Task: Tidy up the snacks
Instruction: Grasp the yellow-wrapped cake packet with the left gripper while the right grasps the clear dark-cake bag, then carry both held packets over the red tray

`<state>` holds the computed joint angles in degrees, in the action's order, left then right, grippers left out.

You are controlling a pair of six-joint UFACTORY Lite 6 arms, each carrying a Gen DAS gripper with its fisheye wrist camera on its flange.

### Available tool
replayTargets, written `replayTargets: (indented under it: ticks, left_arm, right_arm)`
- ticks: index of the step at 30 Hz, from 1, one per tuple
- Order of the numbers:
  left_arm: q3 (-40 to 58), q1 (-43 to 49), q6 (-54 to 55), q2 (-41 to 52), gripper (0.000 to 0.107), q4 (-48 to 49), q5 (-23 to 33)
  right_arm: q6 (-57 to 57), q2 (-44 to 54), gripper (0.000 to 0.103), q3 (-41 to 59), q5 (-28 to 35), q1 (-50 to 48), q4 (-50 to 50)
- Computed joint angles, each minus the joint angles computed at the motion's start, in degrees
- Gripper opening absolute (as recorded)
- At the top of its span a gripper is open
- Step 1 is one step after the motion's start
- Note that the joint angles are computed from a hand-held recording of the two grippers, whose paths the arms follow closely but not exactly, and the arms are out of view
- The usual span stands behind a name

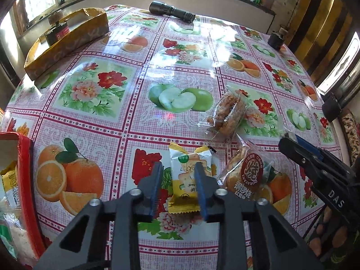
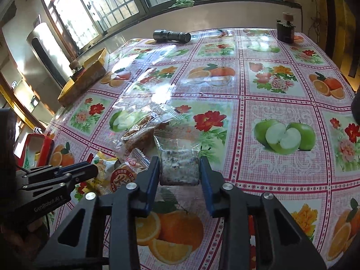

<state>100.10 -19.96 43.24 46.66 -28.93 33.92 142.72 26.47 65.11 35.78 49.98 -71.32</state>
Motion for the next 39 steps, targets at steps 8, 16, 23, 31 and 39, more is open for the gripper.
replayTargets:
  ticks: [8,16,23,31,39]
  left_arm:
    - [0.9,-3.4,-3.4,1.1,0.046,4.3,-1.7]
    - [-9.0,-3.5,4.9,-2.9,0.046,1.1,-8.7]
    - [-5.6,-1.2,2.2,-1.5,0.038,2.2,-6.5]
    - [-18.8,1.9,7.5,-13.7,0.038,-4.3,-9.6]
    - [-33.8,2.9,6.8,-26.6,0.038,-3.6,-20.6]
  right_arm:
    - [2.9,-1.9,0.037,-0.4,3.7,3.0,-0.1]
    - [6.2,-3.7,0.037,-2.4,4.9,4.6,-1.1]
    - [7.7,-2.6,0.037,-1.4,5.4,6.1,-1.3]
    - [7.0,-1.4,0.037,2.7,8.5,10.1,0.1]
    - [4.7,2.4,0.037,9.5,11.3,14.2,2.3]
